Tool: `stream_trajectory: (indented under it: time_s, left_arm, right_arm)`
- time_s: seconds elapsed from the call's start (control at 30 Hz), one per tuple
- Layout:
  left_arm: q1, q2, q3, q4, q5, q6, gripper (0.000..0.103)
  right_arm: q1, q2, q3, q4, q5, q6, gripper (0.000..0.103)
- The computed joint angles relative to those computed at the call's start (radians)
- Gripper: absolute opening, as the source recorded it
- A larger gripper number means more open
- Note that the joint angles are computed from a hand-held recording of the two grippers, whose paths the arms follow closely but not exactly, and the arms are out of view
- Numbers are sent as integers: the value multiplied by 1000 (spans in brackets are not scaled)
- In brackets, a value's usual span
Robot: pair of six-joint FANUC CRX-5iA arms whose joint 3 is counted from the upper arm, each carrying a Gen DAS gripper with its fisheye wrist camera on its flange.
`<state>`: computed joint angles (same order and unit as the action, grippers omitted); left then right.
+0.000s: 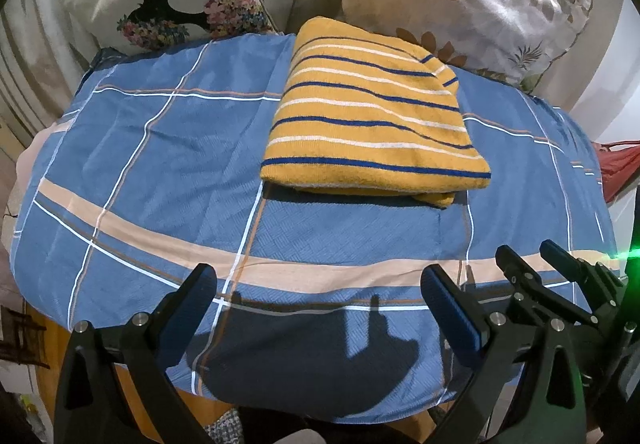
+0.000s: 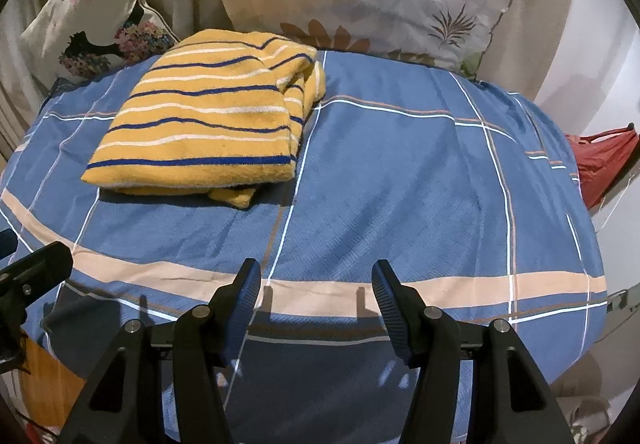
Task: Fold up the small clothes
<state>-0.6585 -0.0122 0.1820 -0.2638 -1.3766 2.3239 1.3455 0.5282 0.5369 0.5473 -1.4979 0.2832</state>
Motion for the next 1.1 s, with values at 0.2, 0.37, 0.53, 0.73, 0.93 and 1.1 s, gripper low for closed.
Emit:
stream_trajectory:
  time_s: [0.2,0.37,0.53,0.73,0.93,1.1]
  left_arm:
    - [11,7,1,12,3,0,102]
    - [27,14,-4,32,6,-5,102]
    - [38,17,-9,41,11,-4,102]
    - [57,15,-22,60,21,-7,102]
    - [76,12,-37,66,27,4,102]
    - [71,21,-19,43,11,6,102]
  right_arm:
    - [-10,9,12,-15,1,20,62]
    - [-15,16,21,-17,2,33,62]
    - [-18,25,33,-20,-3,41,62]
    - [-28,39,53,-28,-2,64,63]
    - [-35,57,80,-35,-7,87,63]
    - [-39,72,103,-37,-16,99,63]
